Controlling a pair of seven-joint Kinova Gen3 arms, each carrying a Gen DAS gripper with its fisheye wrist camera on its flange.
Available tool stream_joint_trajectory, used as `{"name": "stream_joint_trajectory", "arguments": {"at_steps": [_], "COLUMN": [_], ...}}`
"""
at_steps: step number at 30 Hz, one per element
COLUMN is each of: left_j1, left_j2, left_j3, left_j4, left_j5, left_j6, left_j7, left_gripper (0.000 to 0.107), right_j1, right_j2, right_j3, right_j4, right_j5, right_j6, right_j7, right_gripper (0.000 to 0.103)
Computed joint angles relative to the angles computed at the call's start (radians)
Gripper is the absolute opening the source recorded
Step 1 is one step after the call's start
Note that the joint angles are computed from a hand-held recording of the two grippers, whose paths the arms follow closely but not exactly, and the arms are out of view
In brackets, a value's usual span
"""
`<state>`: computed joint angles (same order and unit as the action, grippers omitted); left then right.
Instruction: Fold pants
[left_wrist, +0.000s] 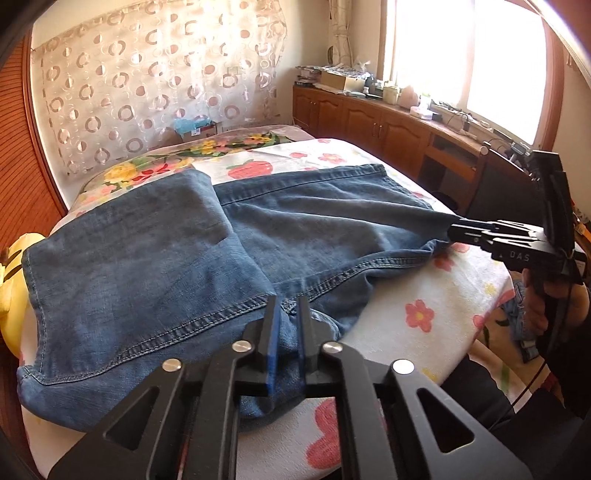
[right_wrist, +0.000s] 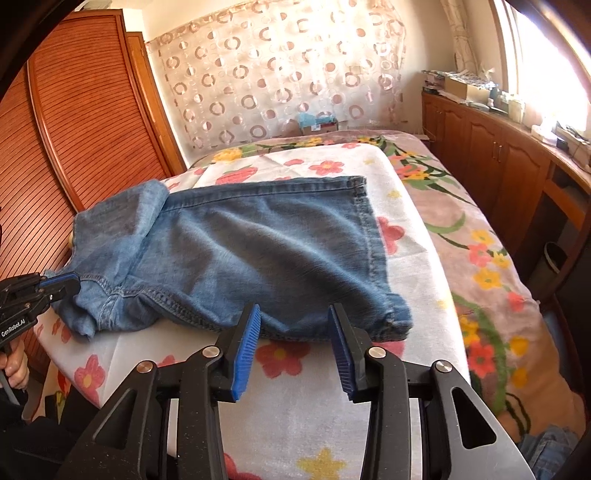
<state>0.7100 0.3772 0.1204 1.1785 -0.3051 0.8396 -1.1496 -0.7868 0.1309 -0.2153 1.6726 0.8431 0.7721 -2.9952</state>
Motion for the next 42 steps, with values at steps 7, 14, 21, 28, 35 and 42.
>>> {"name": "stream_joint_trajectory", "arguments": {"at_steps": [7,14,21,28,35,42], "left_j1": [-0.007,0.002,0.001,-0.002,-0.008,-0.010], "left_j2": [0.005,-0.003,-0.001,-0.002,-0.008,-0.042], "left_j3": [-0.004,-0.023,-0.024,-0.025,-0.029,-0.043], "left_j4": [0.003,0.026,0.030,0.034,0.045,0.079], "left_j5": [0.009,-0.020,-0.041,-0.049,-0.055,-0.093], "left_j6": [-0.012,-0.038,-0.033,-0.031,-0.032,-0.050], "left_j7": [0.013,0.067,0.091,0.109,0.123,0.177], "left_gripper": [0.058,0.074,0.074,0.074,0.074,0.074], "right_j1": [-0.002,0.004,-0.011,0.002,0.027,0.064], "right_j2": [-0.001,-0.013,-0.018,0.018,0.039,0.033], "right_j3": [0.001,-0.005,-0.021,-0.013,0.023,0.044], "right_j4": [0.003,0.027,0.030,-0.009,-0.006,-0.040], "right_j5": [0.015,0.054,0.108,0.051,-0.028,-0.076], "right_j6": [0.046,0.046,0.096,0.157,0.085,-0.029], "right_j7": [-0.021,-0.083,-0.141,-0.106,-0.050,0.070], "right_gripper": [0.043,0.044,0.045,0.046,0.044,0.018]}}
